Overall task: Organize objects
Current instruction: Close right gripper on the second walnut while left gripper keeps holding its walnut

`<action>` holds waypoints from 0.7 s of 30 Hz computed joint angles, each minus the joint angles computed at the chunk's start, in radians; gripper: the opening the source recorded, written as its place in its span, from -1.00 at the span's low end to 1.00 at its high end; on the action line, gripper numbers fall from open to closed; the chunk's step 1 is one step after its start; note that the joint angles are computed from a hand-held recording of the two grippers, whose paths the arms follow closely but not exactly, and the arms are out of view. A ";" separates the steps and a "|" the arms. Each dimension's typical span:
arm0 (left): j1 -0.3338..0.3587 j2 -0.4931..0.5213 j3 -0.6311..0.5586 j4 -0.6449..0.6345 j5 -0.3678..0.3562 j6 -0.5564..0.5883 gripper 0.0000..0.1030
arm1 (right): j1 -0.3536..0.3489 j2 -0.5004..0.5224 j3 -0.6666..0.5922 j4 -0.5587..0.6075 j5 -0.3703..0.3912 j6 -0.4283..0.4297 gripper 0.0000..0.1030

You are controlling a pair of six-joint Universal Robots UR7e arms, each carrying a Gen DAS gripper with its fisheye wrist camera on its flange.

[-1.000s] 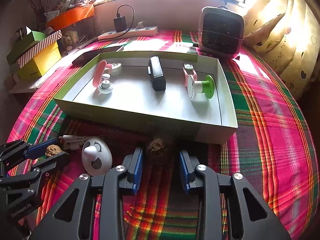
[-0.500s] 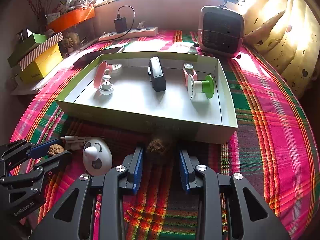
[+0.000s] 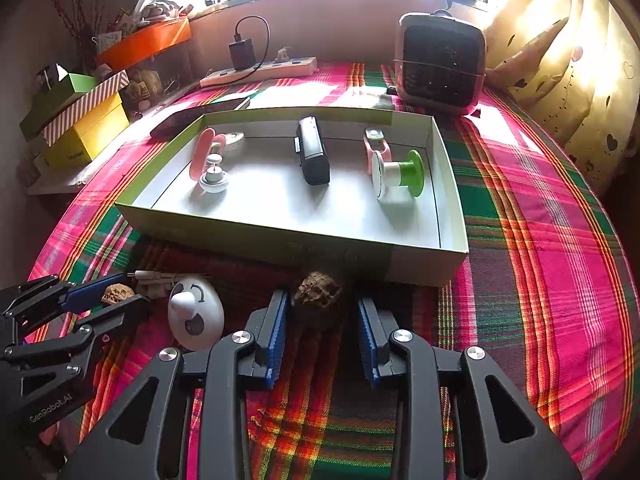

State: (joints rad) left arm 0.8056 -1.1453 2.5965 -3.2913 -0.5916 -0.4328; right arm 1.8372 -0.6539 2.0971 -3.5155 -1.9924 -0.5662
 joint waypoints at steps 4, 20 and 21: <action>-0.013 -0.014 -0.001 0.014 0.003 0.000 -0.43 | 0.005 -0.012 0.005 -0.001 0.006 -0.005 -0.37; -0.027 -0.063 -0.046 0.066 0.018 0.029 -0.43 | 0.023 -0.060 -0.003 0.030 0.060 -0.021 -0.37; -0.024 -0.062 -0.051 0.065 0.018 0.037 -0.43 | 0.025 -0.060 -0.008 0.034 0.062 -0.023 -0.37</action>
